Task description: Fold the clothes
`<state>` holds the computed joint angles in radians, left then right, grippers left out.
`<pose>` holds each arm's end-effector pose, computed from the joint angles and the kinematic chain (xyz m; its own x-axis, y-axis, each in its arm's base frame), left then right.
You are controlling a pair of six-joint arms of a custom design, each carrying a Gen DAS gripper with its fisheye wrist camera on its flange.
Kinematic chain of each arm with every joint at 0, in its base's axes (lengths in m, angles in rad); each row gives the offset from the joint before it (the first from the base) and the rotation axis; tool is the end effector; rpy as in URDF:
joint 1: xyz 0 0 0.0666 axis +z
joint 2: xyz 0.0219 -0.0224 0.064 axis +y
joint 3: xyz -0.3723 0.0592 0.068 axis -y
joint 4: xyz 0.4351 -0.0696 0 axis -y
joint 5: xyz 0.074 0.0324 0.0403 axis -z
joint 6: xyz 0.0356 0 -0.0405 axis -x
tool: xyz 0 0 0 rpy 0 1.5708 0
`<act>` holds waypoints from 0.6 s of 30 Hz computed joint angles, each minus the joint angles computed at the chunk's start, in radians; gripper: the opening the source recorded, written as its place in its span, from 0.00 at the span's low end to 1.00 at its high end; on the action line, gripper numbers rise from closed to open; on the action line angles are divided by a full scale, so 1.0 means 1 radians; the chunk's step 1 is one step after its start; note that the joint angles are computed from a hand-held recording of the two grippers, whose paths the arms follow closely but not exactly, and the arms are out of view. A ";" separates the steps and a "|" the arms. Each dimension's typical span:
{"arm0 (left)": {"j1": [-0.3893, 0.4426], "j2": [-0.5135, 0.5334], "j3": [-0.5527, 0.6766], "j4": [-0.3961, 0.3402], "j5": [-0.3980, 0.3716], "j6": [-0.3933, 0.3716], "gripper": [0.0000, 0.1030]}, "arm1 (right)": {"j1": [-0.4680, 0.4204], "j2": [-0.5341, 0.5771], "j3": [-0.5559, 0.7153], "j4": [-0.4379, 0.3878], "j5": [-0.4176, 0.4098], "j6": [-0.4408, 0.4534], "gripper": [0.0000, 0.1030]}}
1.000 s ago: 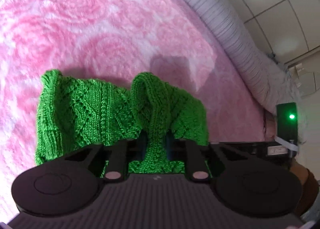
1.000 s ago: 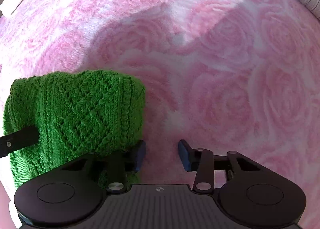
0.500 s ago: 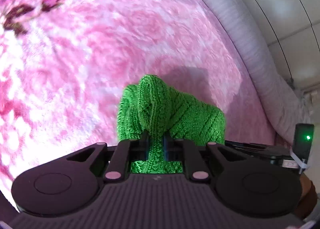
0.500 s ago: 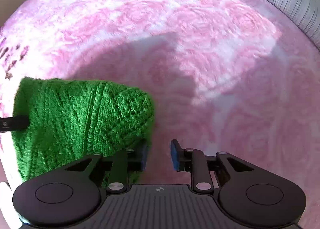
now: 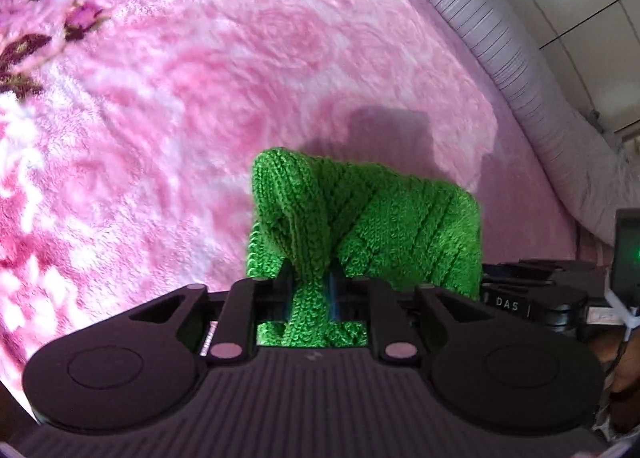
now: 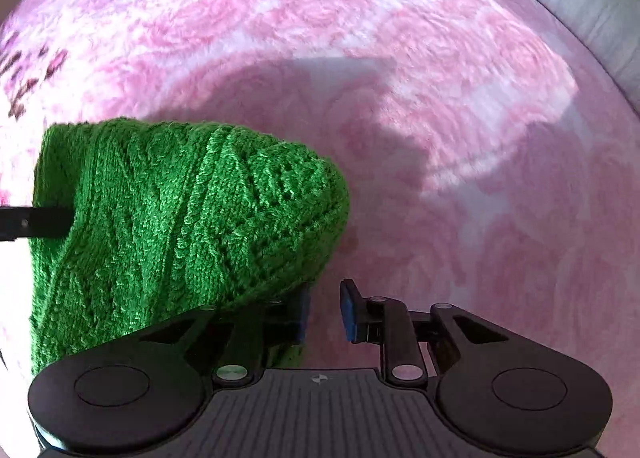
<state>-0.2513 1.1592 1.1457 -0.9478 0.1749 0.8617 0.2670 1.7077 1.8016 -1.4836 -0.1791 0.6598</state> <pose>0.4174 -0.1140 0.4036 -0.7762 -0.5723 -0.2645 -0.3805 0.7597 -0.5274 0.5701 0.1621 0.4236 -0.5716 -0.7816 -0.2497 -0.8112 0.5842 0.0281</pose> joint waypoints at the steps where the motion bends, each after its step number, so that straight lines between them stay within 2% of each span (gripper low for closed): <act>1: 0.002 -0.023 -0.020 0.016 0.009 0.039 0.20 | -0.008 0.006 0.010 -0.006 -0.014 -0.007 0.22; 4: -0.007 -0.109 -0.085 0.041 0.031 0.181 0.27 | -0.042 0.017 0.043 -0.027 -0.059 -0.005 0.22; 6: -0.042 -0.178 -0.132 0.029 0.033 0.281 0.28 | -0.072 0.016 0.055 -0.050 -0.085 0.011 0.22; 8: -0.096 -0.226 -0.159 -0.001 0.023 0.350 0.28 | -0.102 0.008 0.061 -0.078 -0.101 0.022 0.22; 10: -0.158 -0.269 -0.180 -0.031 0.010 0.422 0.29 | -0.119 -0.036 0.016 -0.097 -0.100 0.022 0.22; 12: -0.209 -0.288 -0.201 -0.018 0.012 0.486 0.29 | -0.137 -0.080 -0.027 -0.117 -0.099 0.023 0.22; 14: -0.255 -0.298 -0.220 0.003 -0.002 0.547 0.30 | -0.140 -0.143 -0.103 -0.100 -0.096 -0.012 0.22; 17: -0.277 -0.305 -0.241 0.051 -0.065 0.584 0.25 | -0.145 -0.201 -0.172 -0.094 -0.094 -0.016 0.22; 18: -0.276 -0.304 -0.241 0.053 -0.076 0.578 0.10 | -0.146 -0.216 -0.189 -0.090 -0.092 -0.017 0.22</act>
<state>-0.5275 0.8548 0.9047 -0.8947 0.0994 1.4393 0.1212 1.4914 1.6122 -1.5740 -0.2713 0.6430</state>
